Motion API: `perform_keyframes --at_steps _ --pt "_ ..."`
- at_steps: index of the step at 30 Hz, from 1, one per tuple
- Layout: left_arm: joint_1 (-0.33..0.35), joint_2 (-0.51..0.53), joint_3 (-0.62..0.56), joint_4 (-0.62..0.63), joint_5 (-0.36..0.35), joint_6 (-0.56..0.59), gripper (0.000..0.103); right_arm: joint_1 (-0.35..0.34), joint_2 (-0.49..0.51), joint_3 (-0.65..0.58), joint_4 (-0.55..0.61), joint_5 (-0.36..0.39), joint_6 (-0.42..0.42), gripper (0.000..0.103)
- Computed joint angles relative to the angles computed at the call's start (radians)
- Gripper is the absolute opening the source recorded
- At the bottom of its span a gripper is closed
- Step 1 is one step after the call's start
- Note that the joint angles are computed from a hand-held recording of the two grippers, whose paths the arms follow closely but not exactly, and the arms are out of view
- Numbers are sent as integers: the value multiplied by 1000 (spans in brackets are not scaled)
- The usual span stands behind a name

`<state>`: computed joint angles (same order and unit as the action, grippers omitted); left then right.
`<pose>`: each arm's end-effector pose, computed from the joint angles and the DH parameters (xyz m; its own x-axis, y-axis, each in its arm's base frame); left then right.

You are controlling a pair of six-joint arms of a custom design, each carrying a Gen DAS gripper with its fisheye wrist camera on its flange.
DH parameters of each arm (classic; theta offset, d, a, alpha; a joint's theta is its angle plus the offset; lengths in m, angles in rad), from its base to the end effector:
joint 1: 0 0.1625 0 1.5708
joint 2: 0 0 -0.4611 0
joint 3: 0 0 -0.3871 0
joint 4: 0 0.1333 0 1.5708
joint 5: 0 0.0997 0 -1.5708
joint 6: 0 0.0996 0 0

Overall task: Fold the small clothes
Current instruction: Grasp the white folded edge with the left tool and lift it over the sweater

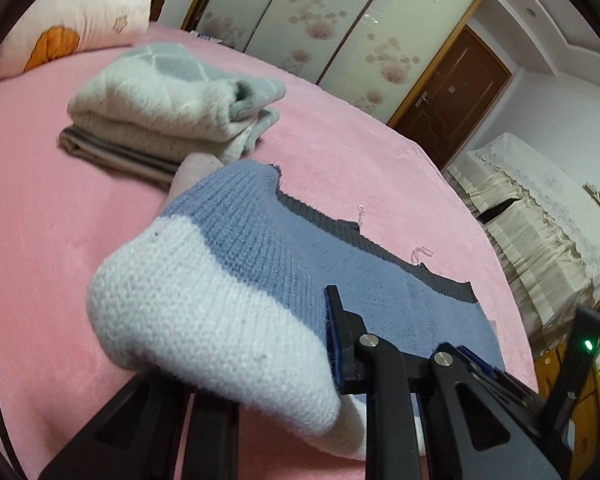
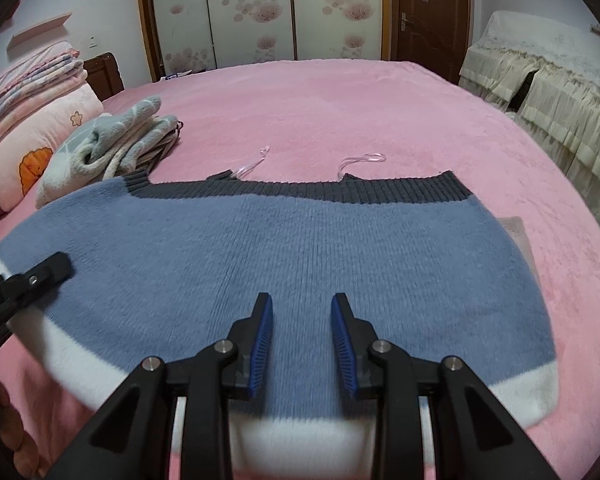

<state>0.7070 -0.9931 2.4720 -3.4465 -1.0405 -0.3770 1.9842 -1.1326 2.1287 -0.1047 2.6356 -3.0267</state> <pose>-0.1943 -0.4076 0.1226 -0.9173 0.2712 -0.2915 0.3910 0.7517 -0.5311 0.1864 -0.3101 0.1549 -0.6961 0.3882 0.6040 -0.2343 0.6723 -0.7022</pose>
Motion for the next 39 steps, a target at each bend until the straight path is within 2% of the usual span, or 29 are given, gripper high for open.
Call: perform_keyframes --at_steps 5,8,11,15,24,30,33,34,37,39 --pt "-37 -4 -2 8 36 4 18 -51 -44 0 -33 -97 -83 29" --pt "-48 -6 -3 4 45 2 18 -64 -32 -18 -39 -123 -138 28" --pt "-62 -6 -3 -4 50 5 18 -83 28 -57 17 -107 -127 28" --pt "-98 7 -3 -18 66 27 18 -82 57 -53 -32 -75 -175 28" --pt "-170 36 -40 -27 48 64 18 -122 2 -7 -60 -168 -165 29" --pt "-229 86 -94 7 40 82 18 -174 -81 44 -67 -302 -148 28" --pt "-251 118 -125 27 35 86 19 -214 -185 102 -53 -422 -94 23" --pt "-257 130 -134 33 30 85 19 -221 -226 125 -53 -441 -79 23" --pt "-279 174 -160 49 9 86 19 -228 -344 195 -56 -438 -55 23" --pt "-295 205 -172 62 -7 87 19 -230 -402 227 -42 -401 -47 23"
